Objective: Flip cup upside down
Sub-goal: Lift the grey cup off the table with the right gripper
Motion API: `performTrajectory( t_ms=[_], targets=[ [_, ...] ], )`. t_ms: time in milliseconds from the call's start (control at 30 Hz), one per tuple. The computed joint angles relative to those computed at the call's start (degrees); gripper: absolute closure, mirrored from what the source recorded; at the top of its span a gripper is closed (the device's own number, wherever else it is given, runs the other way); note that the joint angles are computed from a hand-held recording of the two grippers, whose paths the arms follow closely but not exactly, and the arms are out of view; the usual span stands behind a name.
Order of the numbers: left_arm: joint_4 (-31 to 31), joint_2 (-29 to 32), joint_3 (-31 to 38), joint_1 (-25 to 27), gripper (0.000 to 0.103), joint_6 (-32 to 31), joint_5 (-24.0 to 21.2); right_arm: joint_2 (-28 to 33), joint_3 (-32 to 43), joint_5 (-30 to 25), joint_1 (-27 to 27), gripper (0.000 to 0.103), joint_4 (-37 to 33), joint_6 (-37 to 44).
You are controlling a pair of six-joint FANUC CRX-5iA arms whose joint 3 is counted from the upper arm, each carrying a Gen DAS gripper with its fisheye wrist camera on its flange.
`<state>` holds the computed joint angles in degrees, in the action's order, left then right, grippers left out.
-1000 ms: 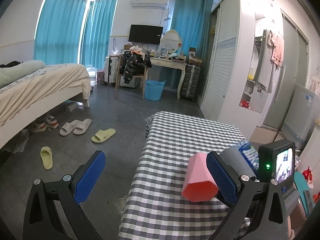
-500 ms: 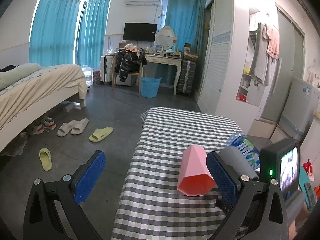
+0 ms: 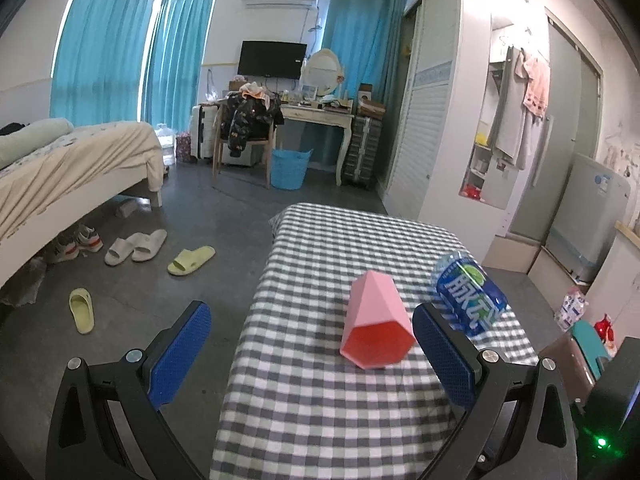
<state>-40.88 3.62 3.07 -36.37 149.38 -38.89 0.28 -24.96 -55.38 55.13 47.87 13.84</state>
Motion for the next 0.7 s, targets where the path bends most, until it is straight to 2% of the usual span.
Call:
performTrajectory(
  t_ms=[200, 367, 400, 433, 467, 567, 700],
  targets=[
    [3.2, -0.9, -2.6, 0.1, 0.000, -0.2, 0.5, -1.5, -1.7, -1.2, 2.4, 0.031, -0.1, -1.1],
    [-1.6, 0.4, -0.9, -3.1, 0.000, 2.8, -5.3, -3.1, -2.6, 0.3, 2.2, 0.031, -1.5, -1.1],
    [-1.7, 0.7, -0.6, -3.3, 0.000, 2.9, -6.0, -3.6, -2.3, 0.8, 2.1, 0.028, -3.1, 0.0],
    [-1.7, 1.0, -0.4, -3.4, 0.000, 3.1, -6.6, -4.1, -2.4, 1.4, 1.9, 0.016, -3.8, 0.5],
    [-1.9, 1.4, 0.1, -3.7, 0.000, 3.5, -7.6, -4.9, -2.8, 2.1, 1.8, 0.010, -4.3, 0.7],
    [-3.6, 1.9, 0.9, -4.8, 0.000, 5.0, -10.4, -7.5, -4.4, 1.8, 2.2, 0.009, -2.9, 0.3],
    [-3.4, 2.7, 2.1, -6.0, 0.000, 3.8, -13.3, -12.4, -7.3, 2.8, 2.2, 0.009, 1.0, 0.2]
  ],
)
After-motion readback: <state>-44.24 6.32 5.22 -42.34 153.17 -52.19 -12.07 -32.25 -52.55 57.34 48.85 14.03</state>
